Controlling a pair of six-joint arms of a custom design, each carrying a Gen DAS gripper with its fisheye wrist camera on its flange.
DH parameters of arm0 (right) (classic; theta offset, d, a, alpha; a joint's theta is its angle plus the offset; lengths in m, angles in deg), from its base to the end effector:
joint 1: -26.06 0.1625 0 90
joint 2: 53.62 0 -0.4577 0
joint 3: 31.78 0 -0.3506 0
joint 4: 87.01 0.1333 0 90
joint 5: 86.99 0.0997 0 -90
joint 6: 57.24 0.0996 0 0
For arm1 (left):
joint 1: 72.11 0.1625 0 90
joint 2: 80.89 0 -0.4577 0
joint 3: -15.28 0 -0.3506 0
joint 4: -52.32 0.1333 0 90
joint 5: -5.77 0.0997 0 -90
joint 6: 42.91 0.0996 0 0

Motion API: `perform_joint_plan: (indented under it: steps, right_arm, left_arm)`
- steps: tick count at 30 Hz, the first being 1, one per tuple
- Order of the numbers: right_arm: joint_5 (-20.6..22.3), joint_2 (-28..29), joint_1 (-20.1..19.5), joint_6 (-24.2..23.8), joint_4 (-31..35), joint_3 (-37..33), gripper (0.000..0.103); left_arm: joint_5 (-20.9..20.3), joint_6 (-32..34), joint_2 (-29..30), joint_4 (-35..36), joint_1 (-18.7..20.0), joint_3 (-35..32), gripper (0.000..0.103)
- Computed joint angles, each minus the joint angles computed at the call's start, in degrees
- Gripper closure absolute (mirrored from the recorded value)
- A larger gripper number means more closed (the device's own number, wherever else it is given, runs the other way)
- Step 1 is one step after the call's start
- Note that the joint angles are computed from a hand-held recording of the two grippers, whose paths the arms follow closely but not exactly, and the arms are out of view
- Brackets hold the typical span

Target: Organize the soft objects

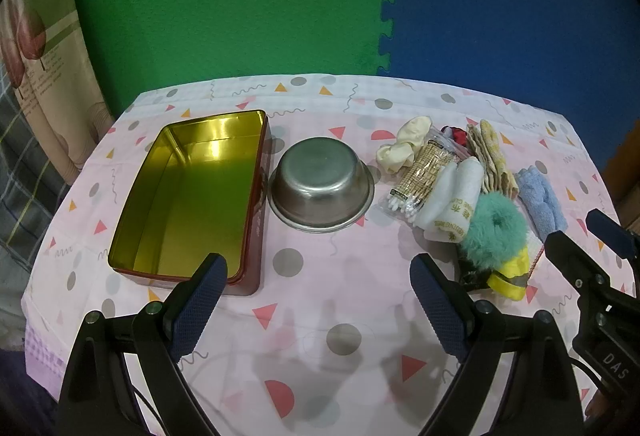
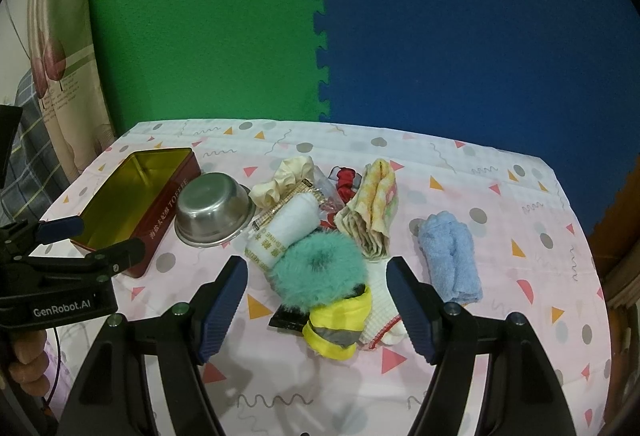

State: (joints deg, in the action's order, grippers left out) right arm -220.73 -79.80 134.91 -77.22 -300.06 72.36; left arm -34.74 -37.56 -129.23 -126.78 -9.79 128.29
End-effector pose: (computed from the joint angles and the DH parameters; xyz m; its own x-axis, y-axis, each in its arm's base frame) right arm 0.2565 -0.5520 0.0414 -0.7133 -0.0122 0.7007 -0.5021 0.7065 -0.4988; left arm -0.0805 -0.6034 0.1699 -0.6787 0.0984 -0.7278 0.4884 0.8006 -0.3472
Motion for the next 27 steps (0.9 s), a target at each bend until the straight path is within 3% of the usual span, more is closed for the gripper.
perform_joint_plan:
  steps: [27]
  right_arm:
    - [0.1,-0.1,-0.1,0.5,-0.1,0.4,0.029]
  left_arm:
    - [0.3,-0.1,-0.2,0.0,-0.2,0.5,0.012]
